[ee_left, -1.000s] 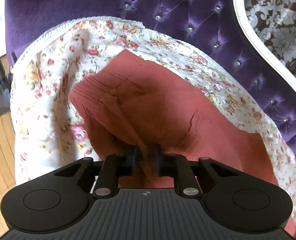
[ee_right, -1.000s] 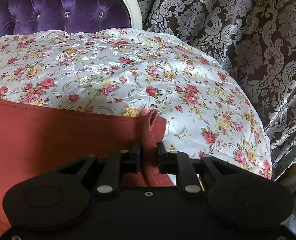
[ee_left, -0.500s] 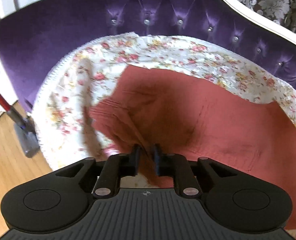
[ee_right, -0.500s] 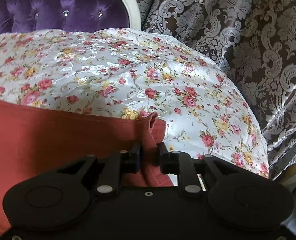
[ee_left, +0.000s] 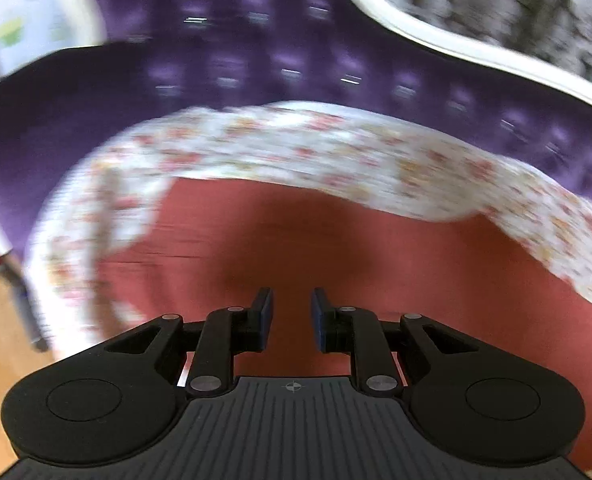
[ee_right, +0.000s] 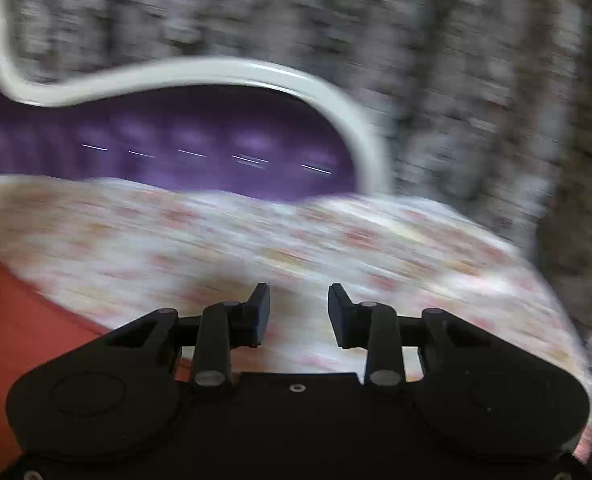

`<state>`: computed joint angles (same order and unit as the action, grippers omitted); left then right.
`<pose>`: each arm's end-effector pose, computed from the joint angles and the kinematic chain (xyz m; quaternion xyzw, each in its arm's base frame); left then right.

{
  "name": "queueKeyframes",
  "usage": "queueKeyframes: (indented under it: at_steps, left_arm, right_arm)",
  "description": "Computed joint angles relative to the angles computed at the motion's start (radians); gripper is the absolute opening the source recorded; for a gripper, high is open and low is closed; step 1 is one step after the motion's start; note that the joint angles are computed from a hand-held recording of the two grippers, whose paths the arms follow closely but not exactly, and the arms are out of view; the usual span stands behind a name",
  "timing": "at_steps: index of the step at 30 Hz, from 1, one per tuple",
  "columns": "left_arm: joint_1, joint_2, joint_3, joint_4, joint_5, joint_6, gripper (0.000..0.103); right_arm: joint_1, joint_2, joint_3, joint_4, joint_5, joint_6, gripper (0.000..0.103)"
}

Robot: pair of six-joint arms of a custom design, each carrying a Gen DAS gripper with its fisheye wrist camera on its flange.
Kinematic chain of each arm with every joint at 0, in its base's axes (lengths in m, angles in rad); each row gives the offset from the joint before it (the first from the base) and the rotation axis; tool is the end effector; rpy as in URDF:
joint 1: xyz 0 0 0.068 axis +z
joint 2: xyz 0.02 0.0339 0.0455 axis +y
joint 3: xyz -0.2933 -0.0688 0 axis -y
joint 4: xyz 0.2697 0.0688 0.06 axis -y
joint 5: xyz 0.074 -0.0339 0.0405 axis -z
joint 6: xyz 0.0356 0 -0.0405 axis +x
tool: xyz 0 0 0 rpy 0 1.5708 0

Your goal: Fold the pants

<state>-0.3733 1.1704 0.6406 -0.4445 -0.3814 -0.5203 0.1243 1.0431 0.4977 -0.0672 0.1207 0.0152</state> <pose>0.2179 -0.0711 0.2105 -0.1245 0.9319 0.0387 0.3385 0.2223 0.0235 0.2154 -0.0205 0.8860 -0.0213 0.4627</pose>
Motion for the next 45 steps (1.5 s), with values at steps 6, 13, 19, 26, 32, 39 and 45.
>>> queueKeyframes:
  at_steps: [6, 13, 19, 26, 32, 39, 45]
  left_arm:
    - [-0.062, 0.183, -0.012, 0.139, 0.056, -0.019, 0.02]
    - [-0.034, 0.153, -0.097, 0.231, 0.1, -0.006, 0.02]
    - [-0.063, 0.157, -0.087, 0.223, 0.067, -0.01, 0.02]
    - [-0.056, 0.161, -0.093, 0.241, 0.072, -0.003, 0.02]
    - [-0.064, 0.167, -0.088, 0.238, 0.062, -0.009, 0.02]
    - [-0.039, 0.155, -0.095, 0.244, 0.097, -0.003, 0.02]
    - [-0.04, 0.156, -0.082, 0.225, 0.101, 0.016, 0.02]
  right_arm:
    - [0.233, 0.238, 0.121, 0.135, -0.178, 0.068, 0.043]
    - [0.414, 0.587, 0.318, 0.272, -0.264, 0.023, 0.043]
    - [0.465, 0.814, 0.518, 0.249, -0.284, -0.051, 0.043]
    - [0.495, 0.879, 0.562, 0.187, -0.335, -0.134, 0.041]
    - [0.521, 0.874, 0.544, 0.214, -0.312, -0.142, 0.043]
    - [0.502, 0.948, 0.631, 0.239, -0.232, -0.037, 0.003]
    - [0.531, 0.946, 0.582, 0.298, -0.121, -0.024, 0.034]
